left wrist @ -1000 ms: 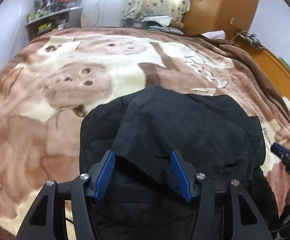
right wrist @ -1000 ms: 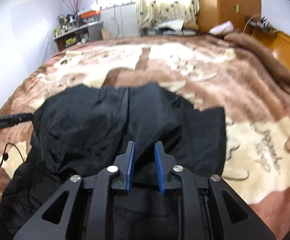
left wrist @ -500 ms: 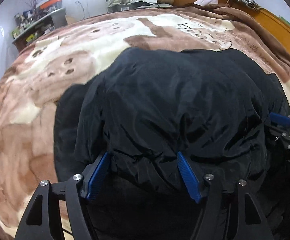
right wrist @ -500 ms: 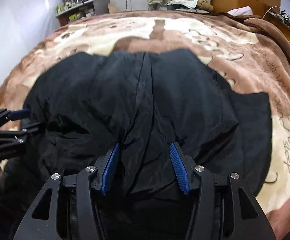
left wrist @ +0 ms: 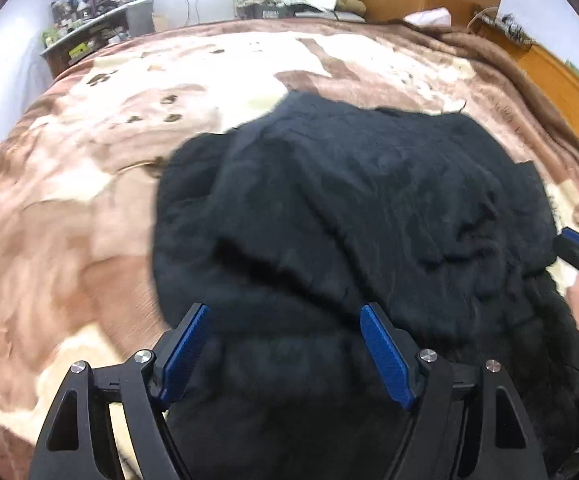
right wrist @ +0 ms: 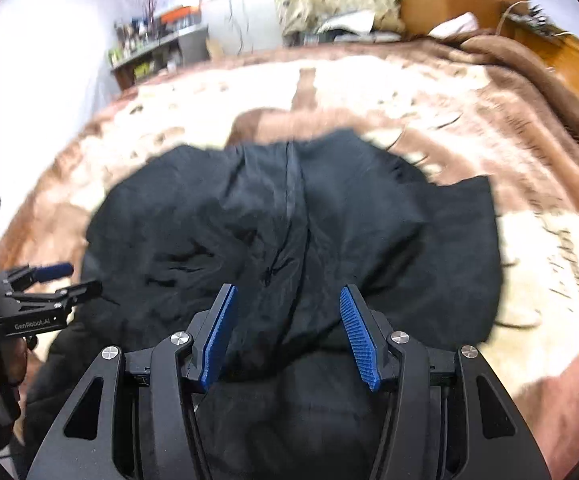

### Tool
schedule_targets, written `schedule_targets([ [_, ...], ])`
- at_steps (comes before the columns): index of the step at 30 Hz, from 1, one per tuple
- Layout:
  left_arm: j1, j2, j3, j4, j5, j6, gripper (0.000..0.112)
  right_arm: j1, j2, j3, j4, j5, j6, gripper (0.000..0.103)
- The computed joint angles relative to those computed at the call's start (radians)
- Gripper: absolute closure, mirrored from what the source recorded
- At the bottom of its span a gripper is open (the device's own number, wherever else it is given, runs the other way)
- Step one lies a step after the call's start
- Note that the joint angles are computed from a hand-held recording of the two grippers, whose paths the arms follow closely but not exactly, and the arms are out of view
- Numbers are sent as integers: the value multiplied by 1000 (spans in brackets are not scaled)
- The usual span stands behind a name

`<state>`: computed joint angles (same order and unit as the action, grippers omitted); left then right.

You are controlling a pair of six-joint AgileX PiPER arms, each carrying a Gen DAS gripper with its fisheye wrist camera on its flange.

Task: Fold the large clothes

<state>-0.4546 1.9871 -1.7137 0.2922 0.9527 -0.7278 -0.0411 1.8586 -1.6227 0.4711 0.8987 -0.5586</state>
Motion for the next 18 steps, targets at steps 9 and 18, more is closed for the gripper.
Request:
schedule_targets([
  [9, -145, -498, 431, 156, 87, -210, 35, -257, -363, 259, 88, 123, -205, 49],
  [18, -250, -728, 702, 106, 149, -326, 33, -538, -495, 477, 90, 222, -404, 43],
])
